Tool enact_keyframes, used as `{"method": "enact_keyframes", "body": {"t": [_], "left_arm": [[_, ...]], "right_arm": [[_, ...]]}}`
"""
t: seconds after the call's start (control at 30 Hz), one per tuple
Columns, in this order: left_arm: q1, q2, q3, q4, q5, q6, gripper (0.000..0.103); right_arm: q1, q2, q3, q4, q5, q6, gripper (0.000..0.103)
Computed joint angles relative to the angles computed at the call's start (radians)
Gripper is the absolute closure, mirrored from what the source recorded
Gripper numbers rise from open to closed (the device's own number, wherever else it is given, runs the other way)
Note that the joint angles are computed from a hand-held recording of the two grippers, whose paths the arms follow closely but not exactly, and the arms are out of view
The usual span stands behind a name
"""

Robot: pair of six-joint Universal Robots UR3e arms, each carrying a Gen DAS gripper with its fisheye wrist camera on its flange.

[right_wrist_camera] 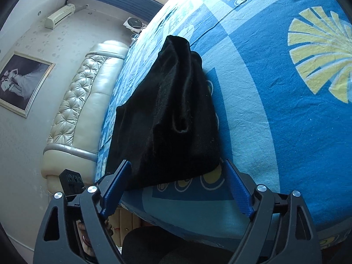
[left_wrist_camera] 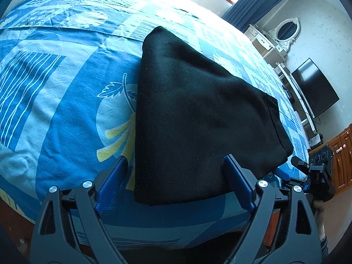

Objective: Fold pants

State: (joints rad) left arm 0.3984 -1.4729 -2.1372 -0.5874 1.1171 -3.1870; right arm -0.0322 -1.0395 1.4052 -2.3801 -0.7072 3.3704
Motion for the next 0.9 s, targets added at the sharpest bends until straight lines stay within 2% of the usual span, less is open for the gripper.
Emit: {"method": "enact_keyframes", "body": {"t": [0.17,0.37,0.43,0.57,0.67,0.73,0.8,0.9], "left_arm": [[-0.116,0.065,-0.034,0.067,0.185,-0.089,0.011],[-0.302,0.092,-0.001,0.062,0.430,-0.103,0.010],[-0.352,0.105,0.014,0.050,0.494,-0.114,0.010],[-0.369,0.168,-0.008,0.047,0.510,-0.140,0.009],[-0.399,0.179,-0.009,0.057,0.556,-0.173,0.008],[-0.429,0.162,0.010,0.049,0.606,-0.204,0.005],[-0.435,0.152,0.027,0.040,0.613,-0.197,0.005],[-0.485,0.129,0.035,0.067,0.702,-0.193,0.005]], "right_arm": [[0.057,-0.075,0.023,0.011,-0.197,-0.008,0.019],[0.155,-0.153,0.025,0.039,-0.440,-0.076,0.019],[0.172,-0.174,0.047,0.028,-0.478,-0.093,0.019],[0.194,-0.205,0.085,0.009,-0.530,-0.093,0.019],[0.218,-0.214,0.088,-0.008,-0.577,-0.105,0.019],[0.227,-0.204,0.077,-0.018,-0.582,-0.113,0.019],[0.234,-0.205,0.075,-0.015,-0.582,-0.119,0.019],[0.242,-0.210,0.082,-0.017,-0.585,-0.124,0.019]]}}
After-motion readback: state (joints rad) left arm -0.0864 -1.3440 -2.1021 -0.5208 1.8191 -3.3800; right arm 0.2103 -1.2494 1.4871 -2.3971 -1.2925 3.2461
